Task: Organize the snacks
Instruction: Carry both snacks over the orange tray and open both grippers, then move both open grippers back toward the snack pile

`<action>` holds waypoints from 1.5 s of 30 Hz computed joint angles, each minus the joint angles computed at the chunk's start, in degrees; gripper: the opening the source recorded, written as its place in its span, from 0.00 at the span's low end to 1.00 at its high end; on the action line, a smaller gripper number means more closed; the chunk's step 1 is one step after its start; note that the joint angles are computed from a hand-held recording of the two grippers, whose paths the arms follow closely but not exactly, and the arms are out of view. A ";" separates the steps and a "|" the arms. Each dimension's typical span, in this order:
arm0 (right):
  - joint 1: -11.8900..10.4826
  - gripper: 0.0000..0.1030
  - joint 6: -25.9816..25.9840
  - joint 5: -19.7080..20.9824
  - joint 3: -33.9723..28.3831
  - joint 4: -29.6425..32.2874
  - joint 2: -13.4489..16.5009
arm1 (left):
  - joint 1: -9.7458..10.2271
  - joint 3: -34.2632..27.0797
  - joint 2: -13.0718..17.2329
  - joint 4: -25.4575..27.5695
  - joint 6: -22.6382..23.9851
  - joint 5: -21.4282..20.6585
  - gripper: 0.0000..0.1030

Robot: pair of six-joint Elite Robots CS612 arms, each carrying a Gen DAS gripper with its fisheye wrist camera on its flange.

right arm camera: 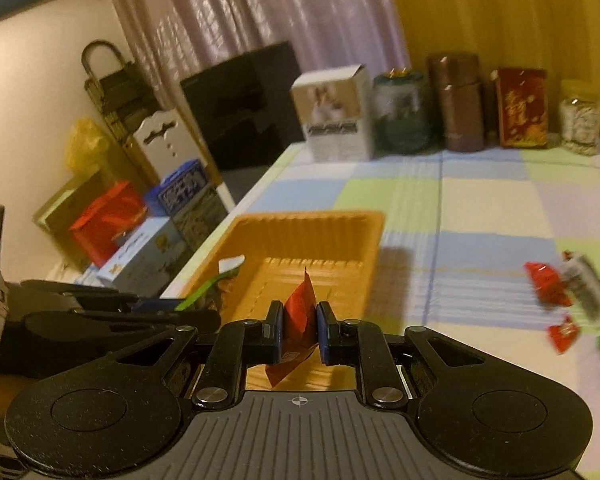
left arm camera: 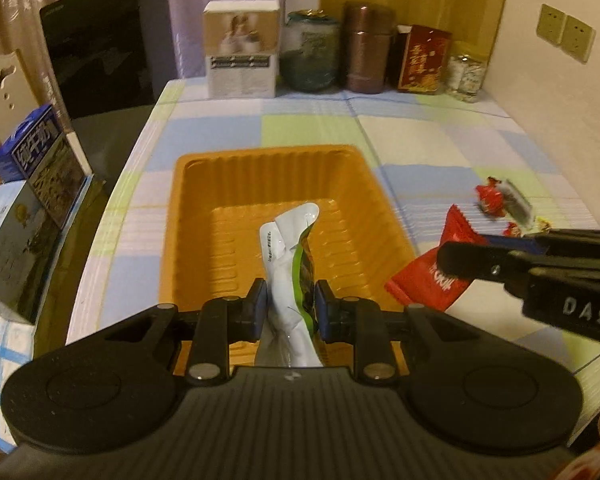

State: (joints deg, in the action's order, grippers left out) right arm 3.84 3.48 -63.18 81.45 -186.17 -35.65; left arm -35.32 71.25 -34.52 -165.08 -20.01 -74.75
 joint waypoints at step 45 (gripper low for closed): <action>-4.59 0.54 8.61 -26.41 18.23 -11.71 -8.92 | -4.26 -4.29 2.47 -4.82 2.15 -4.41 0.70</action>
State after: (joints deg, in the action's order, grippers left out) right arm -0.74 12.09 -89.59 99.67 -197.89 -44.57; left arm -39.57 66.96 -32.05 -169.89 -17.86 -79.15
